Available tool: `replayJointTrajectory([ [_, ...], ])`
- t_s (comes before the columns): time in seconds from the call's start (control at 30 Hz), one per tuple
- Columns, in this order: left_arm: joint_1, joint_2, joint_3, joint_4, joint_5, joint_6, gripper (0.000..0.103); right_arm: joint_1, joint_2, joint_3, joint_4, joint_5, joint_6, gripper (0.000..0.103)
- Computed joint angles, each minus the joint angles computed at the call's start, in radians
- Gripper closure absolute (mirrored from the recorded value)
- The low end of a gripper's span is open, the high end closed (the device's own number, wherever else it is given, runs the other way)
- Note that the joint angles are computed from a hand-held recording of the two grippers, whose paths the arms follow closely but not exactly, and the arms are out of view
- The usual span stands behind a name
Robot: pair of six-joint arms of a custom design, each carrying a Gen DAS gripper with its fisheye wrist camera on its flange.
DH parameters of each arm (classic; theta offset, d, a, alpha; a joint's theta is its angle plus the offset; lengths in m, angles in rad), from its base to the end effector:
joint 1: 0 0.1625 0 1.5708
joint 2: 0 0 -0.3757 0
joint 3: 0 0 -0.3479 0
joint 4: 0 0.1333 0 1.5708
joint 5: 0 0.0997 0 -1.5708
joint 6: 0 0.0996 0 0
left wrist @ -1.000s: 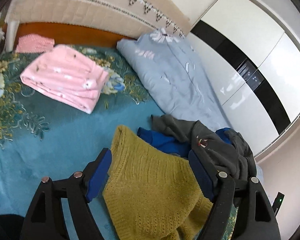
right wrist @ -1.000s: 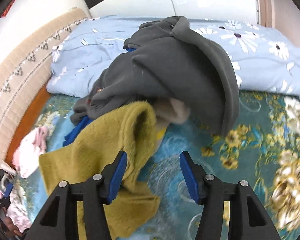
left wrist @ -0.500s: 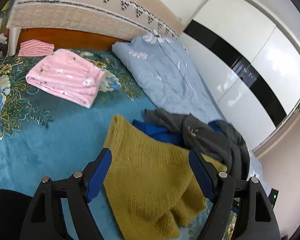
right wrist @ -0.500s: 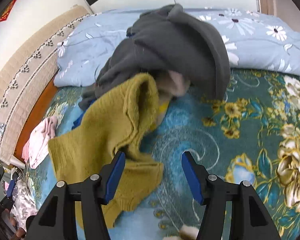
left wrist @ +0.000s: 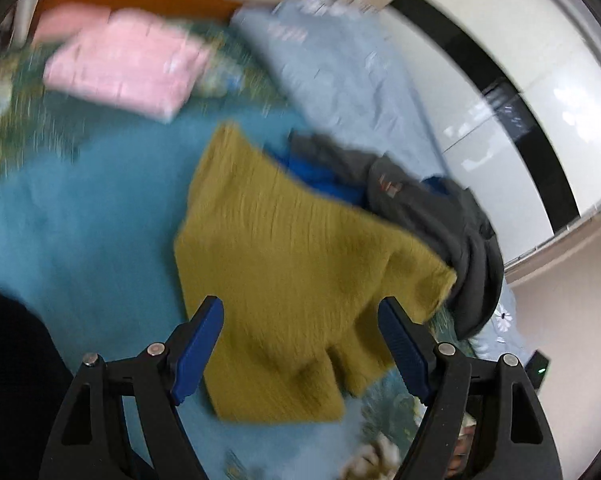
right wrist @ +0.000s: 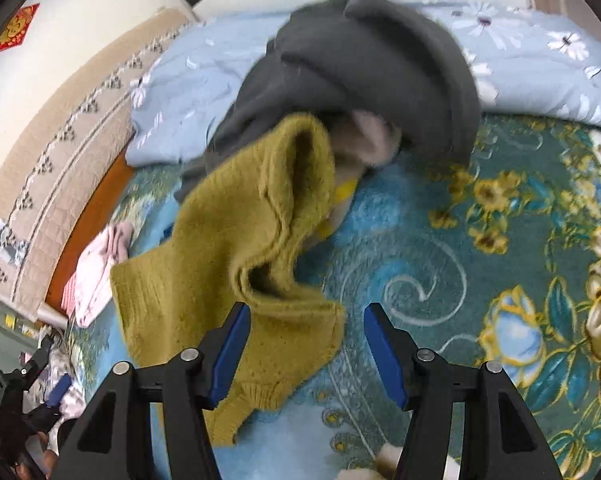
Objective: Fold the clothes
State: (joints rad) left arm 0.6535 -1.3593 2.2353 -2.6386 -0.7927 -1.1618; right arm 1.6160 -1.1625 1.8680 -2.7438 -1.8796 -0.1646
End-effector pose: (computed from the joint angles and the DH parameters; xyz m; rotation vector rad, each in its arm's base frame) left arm -0.2044 -0.4124 0.2119 -0.4348 2.6661 -1.0856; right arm 0.1276 -0.5406 0.2420 0.1860 -2.7373 0.6262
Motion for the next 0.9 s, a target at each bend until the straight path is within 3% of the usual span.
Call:
replayJointTrajectory([
  [0.17, 0.071, 0.085, -0.023, -0.026, -0.200, -0.109, 0.023, -0.046, 0.017, 0.003, 0.076, 0.046, 0.040, 0.038],
  [0.4, 0.113, 0.155, 0.008, -0.112, -0.331, -0.310, 0.023, -0.102, 0.076, -0.021, 0.065, 0.062, 0.121, 0.038],
  [0.53, 0.141, 0.207, 0.029, -0.212, -0.382, -0.405, 0.023, -0.114, 0.113, -0.049, 0.071, 0.067, 0.134, 0.038],
  [0.7, 0.181, 0.283, 0.016, -0.251, -0.454, -0.472, 0.023, -0.122, 0.137, -0.066, 0.061, 0.070, 0.136, 0.039],
  [0.87, 0.187, 0.324, -0.005, -0.264, -0.453, -0.491, 0.024, -0.128, 0.149, -0.079, 0.054, 0.080, 0.146, 0.053],
  [0.9, 0.186, 0.327, -0.010, -0.261, -0.448, -0.487, 0.029, -0.129, 0.152, -0.081, 0.054, 0.081, 0.147, 0.058],
])
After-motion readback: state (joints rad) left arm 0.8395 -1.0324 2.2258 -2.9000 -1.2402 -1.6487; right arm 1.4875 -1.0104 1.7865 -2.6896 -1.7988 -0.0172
